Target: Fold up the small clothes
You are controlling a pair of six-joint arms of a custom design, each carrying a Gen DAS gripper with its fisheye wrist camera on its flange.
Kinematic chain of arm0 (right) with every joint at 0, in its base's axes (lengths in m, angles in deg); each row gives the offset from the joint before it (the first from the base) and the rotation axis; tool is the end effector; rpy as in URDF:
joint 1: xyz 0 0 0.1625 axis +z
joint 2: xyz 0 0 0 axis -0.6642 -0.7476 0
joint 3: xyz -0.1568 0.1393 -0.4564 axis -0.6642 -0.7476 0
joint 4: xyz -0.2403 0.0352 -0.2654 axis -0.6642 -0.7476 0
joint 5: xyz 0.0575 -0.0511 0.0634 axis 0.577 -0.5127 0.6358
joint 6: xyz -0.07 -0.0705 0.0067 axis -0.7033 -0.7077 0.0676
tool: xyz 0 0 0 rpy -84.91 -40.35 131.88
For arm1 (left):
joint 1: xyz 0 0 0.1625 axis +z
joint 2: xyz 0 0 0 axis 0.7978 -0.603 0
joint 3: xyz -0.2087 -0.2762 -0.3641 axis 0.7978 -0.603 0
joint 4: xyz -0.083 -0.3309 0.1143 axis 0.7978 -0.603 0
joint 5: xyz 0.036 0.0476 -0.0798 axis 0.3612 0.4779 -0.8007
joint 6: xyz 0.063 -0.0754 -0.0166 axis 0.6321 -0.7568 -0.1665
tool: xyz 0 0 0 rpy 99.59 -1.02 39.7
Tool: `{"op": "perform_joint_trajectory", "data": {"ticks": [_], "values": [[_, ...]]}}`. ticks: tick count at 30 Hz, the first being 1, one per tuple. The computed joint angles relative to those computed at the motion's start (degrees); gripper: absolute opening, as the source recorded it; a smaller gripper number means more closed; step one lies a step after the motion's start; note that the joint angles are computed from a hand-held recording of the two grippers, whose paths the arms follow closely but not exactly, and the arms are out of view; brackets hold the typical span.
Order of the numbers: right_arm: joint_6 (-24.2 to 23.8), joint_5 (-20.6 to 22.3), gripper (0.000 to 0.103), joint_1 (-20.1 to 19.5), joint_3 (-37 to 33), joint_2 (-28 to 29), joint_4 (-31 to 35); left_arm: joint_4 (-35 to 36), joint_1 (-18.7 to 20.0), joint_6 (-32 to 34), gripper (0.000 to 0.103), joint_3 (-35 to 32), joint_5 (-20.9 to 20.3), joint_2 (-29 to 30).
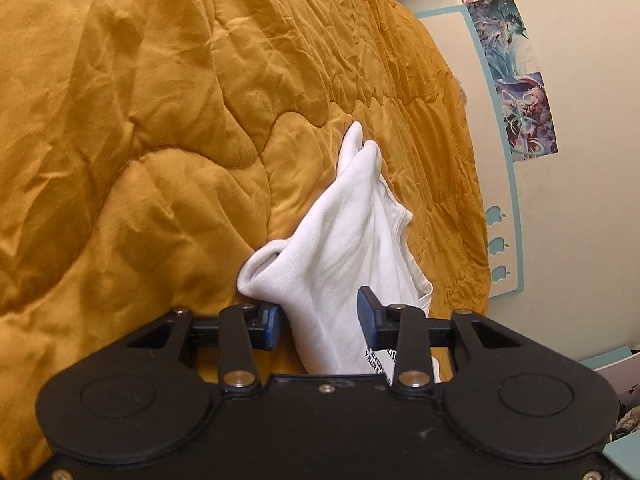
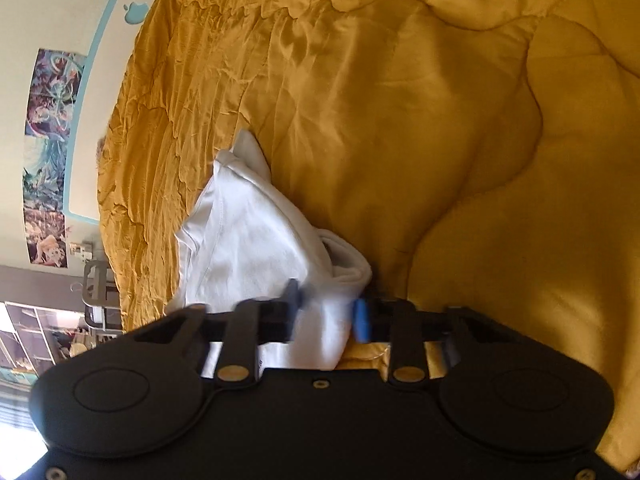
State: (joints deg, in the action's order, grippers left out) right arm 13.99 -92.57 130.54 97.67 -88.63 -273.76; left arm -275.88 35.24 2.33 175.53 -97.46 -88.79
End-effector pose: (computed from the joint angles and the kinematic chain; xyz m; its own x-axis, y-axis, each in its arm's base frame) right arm 0.1058 -0.7625 0.0685 -0.8988 0.3885 -0.2031 0.4135 0.5977 -0.6868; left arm 0.1278 -0.6412 0.2364 -0.8464 -0.3342 0.4146 -0.5182 0.3376 -0.7858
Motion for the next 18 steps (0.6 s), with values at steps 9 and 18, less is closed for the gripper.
{"op": "perform_joint_trajectory", "data": {"ticks": [9, 18], "values": [[-11.28, -1.68, 0.005, 2.81, 0.23, -1.42, -6.30, -6.31, -3.20, 4.21, 0.001, 1.64, 0.25, -2.58], [-11.28, -9.79, 0.005, 1.83, -4.51, 0.69, 5.31, 2.28, -0.49, 6.10, 0.003, 2.70, 4.69, -1.29]]}}
